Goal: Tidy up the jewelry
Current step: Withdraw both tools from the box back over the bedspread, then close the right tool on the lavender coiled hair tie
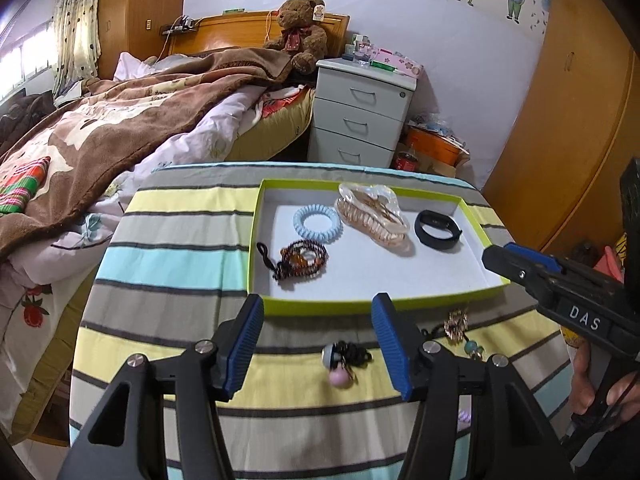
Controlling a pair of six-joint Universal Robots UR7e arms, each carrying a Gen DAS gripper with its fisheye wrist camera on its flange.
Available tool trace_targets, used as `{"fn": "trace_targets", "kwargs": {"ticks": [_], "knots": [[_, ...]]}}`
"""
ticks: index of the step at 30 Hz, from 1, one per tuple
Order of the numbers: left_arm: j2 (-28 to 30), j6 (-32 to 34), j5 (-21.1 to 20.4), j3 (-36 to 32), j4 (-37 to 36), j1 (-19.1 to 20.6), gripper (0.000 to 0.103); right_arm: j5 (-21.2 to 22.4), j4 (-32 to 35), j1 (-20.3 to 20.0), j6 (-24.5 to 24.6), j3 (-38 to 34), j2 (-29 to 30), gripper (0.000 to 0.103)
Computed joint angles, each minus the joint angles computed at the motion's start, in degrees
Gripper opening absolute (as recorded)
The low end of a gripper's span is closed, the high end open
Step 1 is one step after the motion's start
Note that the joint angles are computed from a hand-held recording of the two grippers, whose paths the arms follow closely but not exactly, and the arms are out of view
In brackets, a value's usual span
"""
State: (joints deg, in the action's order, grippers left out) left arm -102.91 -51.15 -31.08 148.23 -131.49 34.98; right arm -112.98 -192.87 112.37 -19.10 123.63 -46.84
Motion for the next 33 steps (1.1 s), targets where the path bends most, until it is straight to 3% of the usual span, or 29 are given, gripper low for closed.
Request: {"fn": "trace_targets", "kwargs": {"ticks": [7,10,17,28,33], "knots": [[-3.09,-4.61,2.32,2.28,6.70,-3.34,0.058,-0.55,-4.61,-1.70,-1.99,5.06,-1.18,0.041],[-4.70,-2.49,0.57,3.98,3.31,-3.24,0.058,-1.24,-6.67,-2.18,-3.23,7.09,-1.39,0.041],[-7.39,-3.72,-0.48,5.98,4.88,-3.30,0.061,-0.80,-6.14,-3.50,-5.01,11.18,-2.21,0.041],[-10.38,-2.40,-6.36,7.24,2.82,-1.56,0.062,-2.96,-5.69,-2.73,-6.44,11.51,0.60,0.041],[-11.27,-4.22,-6.19,7.07,4.93,-0.80,0.062,-4.43,-7.22,-2.22,-7.04,11.69,1.74,0.040]]}}
